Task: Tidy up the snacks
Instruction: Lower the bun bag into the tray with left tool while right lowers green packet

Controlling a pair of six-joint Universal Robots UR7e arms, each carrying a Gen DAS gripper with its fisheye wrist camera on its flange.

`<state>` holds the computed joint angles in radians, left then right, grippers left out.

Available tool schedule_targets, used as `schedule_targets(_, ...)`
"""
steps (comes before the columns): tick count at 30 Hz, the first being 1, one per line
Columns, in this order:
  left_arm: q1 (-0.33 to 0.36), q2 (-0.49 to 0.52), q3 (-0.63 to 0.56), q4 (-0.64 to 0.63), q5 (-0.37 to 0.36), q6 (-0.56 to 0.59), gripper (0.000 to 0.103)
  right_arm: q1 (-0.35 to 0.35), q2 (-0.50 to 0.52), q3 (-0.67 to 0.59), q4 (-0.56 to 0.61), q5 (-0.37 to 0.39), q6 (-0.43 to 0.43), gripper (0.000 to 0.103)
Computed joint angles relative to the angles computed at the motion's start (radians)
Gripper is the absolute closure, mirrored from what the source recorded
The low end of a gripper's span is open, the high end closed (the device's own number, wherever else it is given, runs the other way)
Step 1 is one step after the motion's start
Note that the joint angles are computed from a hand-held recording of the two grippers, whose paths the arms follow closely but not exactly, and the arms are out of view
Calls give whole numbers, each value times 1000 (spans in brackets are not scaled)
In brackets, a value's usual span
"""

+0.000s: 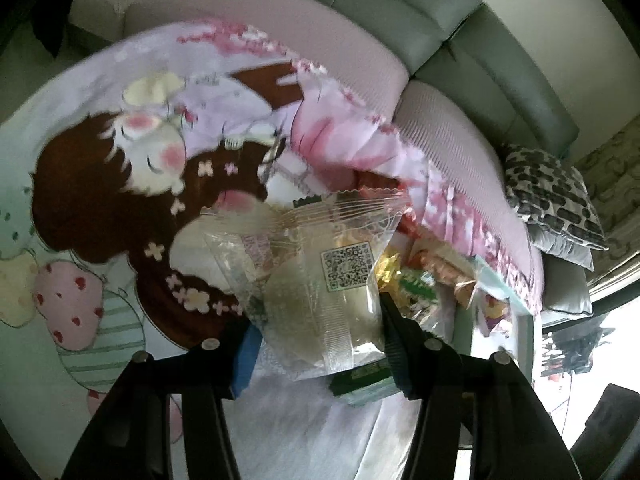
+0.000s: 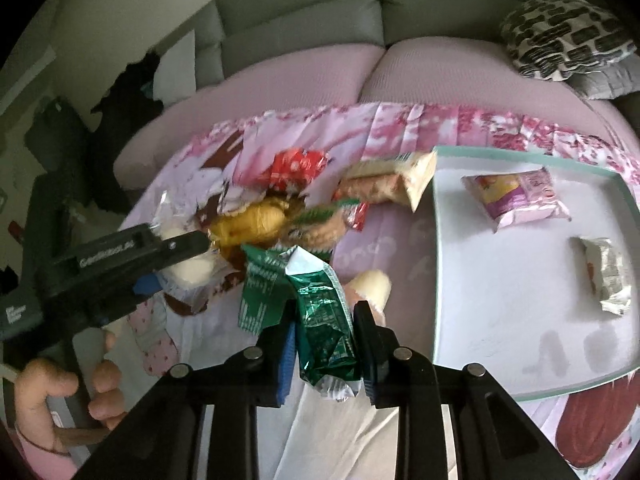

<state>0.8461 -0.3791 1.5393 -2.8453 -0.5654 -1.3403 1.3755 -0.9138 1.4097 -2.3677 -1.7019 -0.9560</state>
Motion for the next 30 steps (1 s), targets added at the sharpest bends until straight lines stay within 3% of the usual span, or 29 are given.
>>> schedule_targets(7,-35,16,-36,-4,75,83,47,-13,-8,-34,-21,50,71,74)
schedule_targets(13,-48,87,-154,-52,72,279,47,-30,4,-81,-93,41,147,74)
schedule_targets(20,-50,210,-371,-56,11,533,47,-56,23,-154,-136,19,220,74)
schedule_targets(24,-46,307,-550,13,-41,661,47,-73,37,-195,-156,5,260,74)
schedule_targets(30,-30,428,-778,152,-130,732,47,-99,70,-276,-145,-23,325,74)
